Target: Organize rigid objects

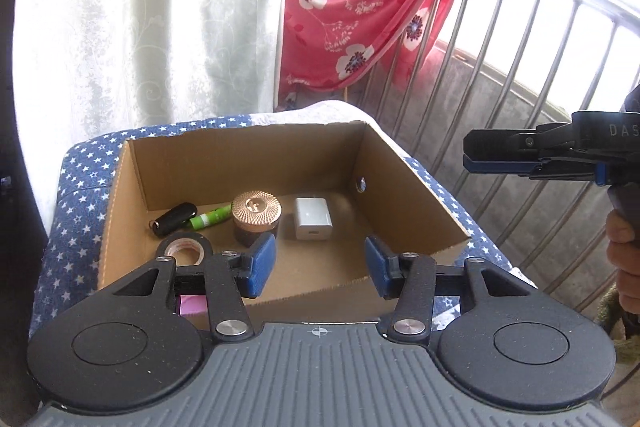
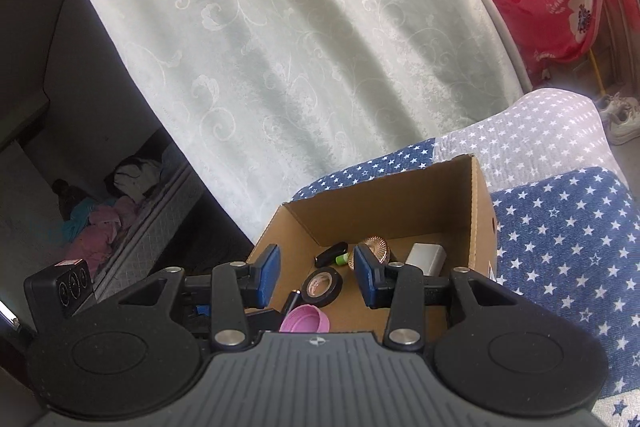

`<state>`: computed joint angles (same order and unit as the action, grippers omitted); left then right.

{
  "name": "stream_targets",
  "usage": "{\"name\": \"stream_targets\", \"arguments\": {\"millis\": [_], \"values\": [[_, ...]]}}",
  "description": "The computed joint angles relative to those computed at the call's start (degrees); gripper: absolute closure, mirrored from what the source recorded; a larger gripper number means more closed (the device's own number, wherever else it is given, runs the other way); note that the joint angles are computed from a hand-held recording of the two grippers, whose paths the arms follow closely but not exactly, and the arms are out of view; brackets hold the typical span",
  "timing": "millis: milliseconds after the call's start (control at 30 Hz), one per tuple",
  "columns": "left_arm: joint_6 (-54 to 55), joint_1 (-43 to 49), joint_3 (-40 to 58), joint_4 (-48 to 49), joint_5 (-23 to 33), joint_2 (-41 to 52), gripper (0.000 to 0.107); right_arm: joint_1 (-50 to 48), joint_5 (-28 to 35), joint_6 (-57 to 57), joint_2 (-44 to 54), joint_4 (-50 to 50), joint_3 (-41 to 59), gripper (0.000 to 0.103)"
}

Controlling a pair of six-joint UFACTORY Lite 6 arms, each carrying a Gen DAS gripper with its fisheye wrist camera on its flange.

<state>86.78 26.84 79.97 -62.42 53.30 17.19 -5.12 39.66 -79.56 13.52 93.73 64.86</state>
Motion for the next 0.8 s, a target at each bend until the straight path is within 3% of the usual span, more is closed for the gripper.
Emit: {"name": "stream_targets", "arguments": {"millis": [167,333,467,600,800], "values": [[14.6,9.3,-13.2,-6.2,1.9,-7.3,0.058,2.8,-0.3,-8.0,-9.2,7.2,-14.2,0.060],[27.9,14.0,-24.7,-13.9,-0.3,-10.8,0.058,10.4,-4.2,-18.1,-9.4,19.0,-20.7,0.060],[38.9,14.5,-31.3,-21.0,-3.1,-10.5,0.058,17.9,-7.9,-24.3,-4.2,27.6,-18.7,0.060],[50.8,12.7,-35.7,-30.7,-6.5,-9.0,0.059,26.1,-12.9,-37.7,0.9,42.4,-15.4,0.060],[73.3,7.9,-40.7,-51.9,-9.1,-5.0,0.063,32.7,-18.8,-51.9,9.2,55.9,-6.6,0.060]]}}
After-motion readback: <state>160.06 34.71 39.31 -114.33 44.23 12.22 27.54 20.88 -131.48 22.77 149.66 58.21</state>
